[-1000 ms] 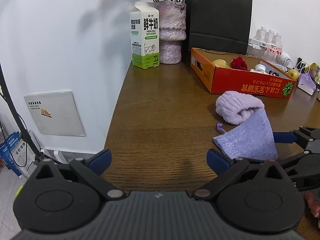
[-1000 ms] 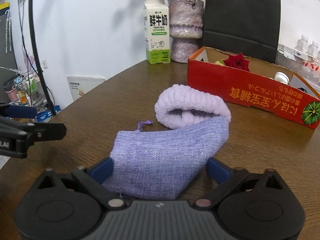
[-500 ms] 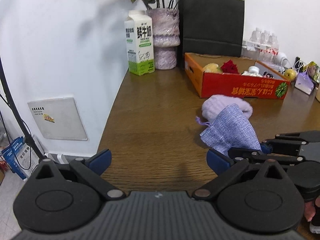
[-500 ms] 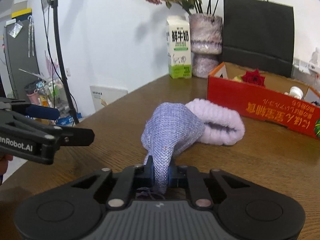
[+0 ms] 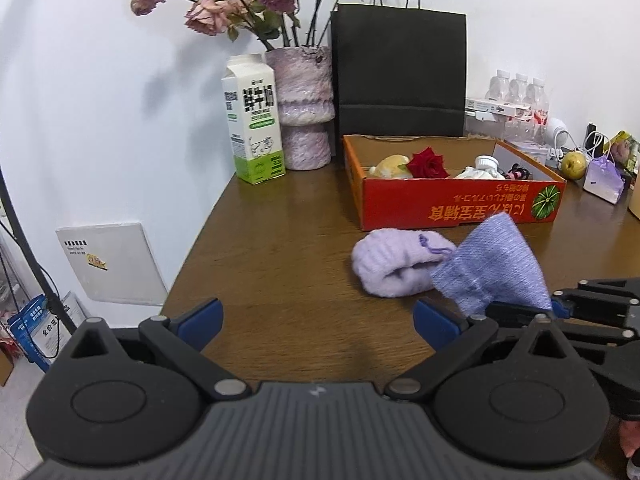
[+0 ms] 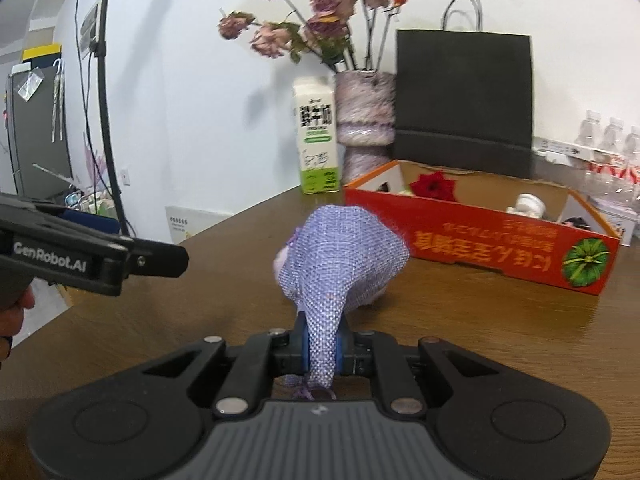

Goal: Organize objects
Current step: 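Grasp the lavender burlap pouch with the right tool and lift it, then grasp the lavender knit hat with the left tool while the right tool holds the pouch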

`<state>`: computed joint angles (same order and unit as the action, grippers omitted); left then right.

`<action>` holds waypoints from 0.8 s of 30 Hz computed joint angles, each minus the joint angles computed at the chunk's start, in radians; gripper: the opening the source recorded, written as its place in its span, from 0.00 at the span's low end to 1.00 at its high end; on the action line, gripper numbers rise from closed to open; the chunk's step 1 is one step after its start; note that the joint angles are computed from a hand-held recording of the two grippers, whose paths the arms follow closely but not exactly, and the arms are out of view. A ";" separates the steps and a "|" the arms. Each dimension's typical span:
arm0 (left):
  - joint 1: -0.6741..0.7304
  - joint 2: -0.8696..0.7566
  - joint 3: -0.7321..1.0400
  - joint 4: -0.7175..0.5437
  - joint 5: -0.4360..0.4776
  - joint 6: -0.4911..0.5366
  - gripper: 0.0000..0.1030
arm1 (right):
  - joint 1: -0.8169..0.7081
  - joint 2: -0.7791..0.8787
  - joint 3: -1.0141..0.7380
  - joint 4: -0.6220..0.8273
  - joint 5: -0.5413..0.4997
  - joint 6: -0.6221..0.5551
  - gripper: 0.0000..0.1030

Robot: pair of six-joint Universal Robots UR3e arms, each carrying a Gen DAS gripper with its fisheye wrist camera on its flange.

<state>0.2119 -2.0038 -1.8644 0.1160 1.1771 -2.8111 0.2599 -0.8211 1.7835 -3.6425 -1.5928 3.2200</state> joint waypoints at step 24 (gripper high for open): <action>-0.310 -0.383 0.584 -0.182 0.282 -0.322 1.00 | -0.439 -0.156 0.368 -0.261 0.290 -0.049 0.10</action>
